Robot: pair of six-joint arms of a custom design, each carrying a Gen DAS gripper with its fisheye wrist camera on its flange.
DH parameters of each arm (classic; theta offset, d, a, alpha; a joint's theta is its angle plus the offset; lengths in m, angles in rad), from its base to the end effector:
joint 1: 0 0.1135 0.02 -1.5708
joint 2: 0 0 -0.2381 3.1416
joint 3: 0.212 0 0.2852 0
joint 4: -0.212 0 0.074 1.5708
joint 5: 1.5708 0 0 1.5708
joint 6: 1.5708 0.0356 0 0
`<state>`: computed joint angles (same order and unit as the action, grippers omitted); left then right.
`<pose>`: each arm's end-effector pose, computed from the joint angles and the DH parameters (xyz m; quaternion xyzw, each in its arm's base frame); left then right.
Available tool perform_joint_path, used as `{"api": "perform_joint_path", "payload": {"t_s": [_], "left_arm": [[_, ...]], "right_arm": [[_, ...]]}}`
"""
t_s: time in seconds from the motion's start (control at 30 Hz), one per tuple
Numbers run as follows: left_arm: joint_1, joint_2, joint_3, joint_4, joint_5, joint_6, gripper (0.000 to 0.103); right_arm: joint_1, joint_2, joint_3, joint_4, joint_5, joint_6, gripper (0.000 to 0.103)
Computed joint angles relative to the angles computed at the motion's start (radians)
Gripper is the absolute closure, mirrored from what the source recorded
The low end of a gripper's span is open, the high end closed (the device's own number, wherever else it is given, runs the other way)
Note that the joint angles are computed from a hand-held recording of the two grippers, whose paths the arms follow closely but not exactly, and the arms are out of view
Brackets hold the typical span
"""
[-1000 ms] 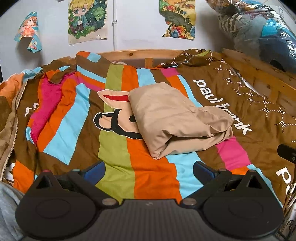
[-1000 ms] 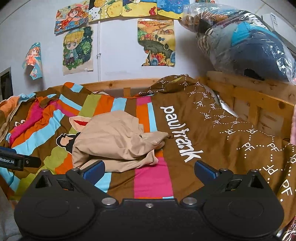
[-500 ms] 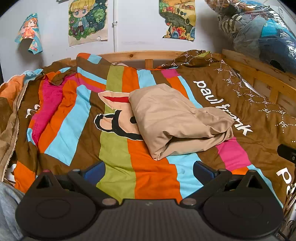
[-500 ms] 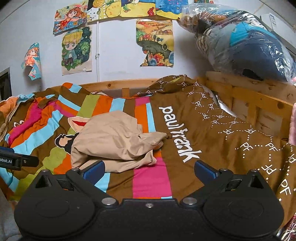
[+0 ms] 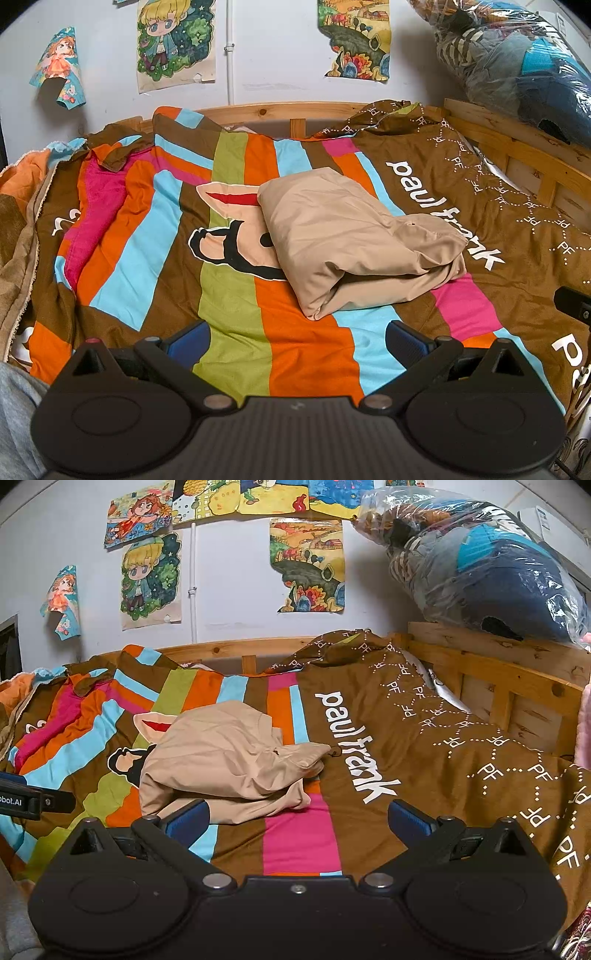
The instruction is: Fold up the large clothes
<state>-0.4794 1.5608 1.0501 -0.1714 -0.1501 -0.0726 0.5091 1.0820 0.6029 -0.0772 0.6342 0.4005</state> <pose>0.3351 -0.1682 0.1988 0.1503 0.8883 -0.0517 0.4309 0.2465 0.1134 0.1942 0.1062 0.8375 -0.0421 0.5344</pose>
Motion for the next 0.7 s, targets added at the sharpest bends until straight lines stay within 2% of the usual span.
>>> {"api": "perform_joint_path", "payload": {"t_s": [0.7], "left_arm": [[0.008,0.005,0.023,-0.033,-0.008,-0.011,0.001]], "right_arm": [[0.000,0.001,0.001,-0.003,0.000,0.001,0.001]]}}
